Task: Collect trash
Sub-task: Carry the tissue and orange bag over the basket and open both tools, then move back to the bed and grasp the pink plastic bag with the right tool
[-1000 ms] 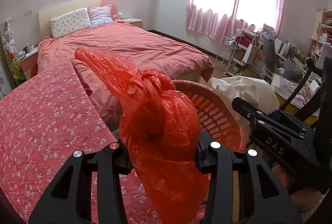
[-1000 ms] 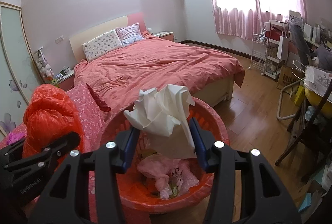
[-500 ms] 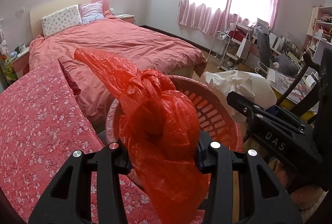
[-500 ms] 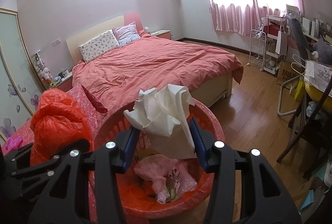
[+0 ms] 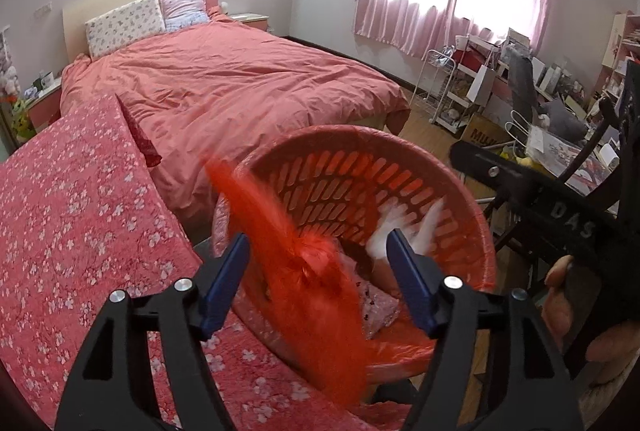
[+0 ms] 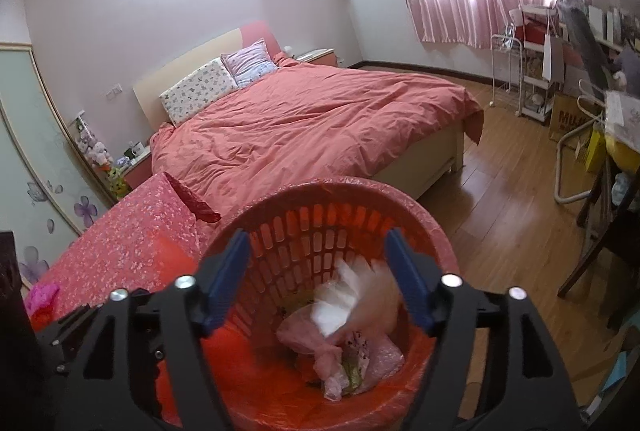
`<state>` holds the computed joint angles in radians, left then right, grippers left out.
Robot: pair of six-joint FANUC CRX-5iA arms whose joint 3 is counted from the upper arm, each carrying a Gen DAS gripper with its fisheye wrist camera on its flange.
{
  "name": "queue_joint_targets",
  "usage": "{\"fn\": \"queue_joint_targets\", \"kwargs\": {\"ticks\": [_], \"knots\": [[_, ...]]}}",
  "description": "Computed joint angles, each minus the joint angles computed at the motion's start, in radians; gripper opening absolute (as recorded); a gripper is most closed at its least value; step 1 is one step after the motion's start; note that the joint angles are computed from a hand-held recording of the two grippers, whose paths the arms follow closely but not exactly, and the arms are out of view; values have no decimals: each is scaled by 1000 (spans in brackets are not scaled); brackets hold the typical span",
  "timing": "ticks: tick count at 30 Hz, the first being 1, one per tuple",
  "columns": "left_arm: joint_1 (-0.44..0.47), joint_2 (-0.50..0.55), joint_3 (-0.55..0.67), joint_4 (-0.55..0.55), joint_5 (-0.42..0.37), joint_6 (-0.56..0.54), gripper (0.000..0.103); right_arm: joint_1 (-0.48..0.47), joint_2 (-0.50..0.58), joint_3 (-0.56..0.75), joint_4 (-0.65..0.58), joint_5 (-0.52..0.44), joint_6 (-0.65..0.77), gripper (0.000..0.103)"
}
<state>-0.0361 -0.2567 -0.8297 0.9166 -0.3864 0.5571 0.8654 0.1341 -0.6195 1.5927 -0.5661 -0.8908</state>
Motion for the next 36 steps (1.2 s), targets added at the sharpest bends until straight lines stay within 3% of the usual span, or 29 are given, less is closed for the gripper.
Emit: {"fn": "queue_joint_targets", "kwargs": {"ticks": [3, 9, 16, 21, 28, 36], "knots": [[20, -1, -1, -20, -5, 22, 77, 3, 2, -3, -8, -2, -8, 77], [68, -22, -13, -80, 10, 87, 79, 47, 24, 23, -88, -58, 70, 82], [193, -108, -61, -133, 26, 110, 80, 107, 60, 86, -167, -131, 177, 83], [332, -212, -118, -150, 35, 85, 81, 152, 108, 167, -192, -149, 267, 83], [587, -346, -186, -131, -11, 1, 81, 220, 209, 329, -228, -117, 418, 83], [932, -396, -233, -12, -114, -177, 81, 318, 440, 717, -423, -55, 763, 83]]}}
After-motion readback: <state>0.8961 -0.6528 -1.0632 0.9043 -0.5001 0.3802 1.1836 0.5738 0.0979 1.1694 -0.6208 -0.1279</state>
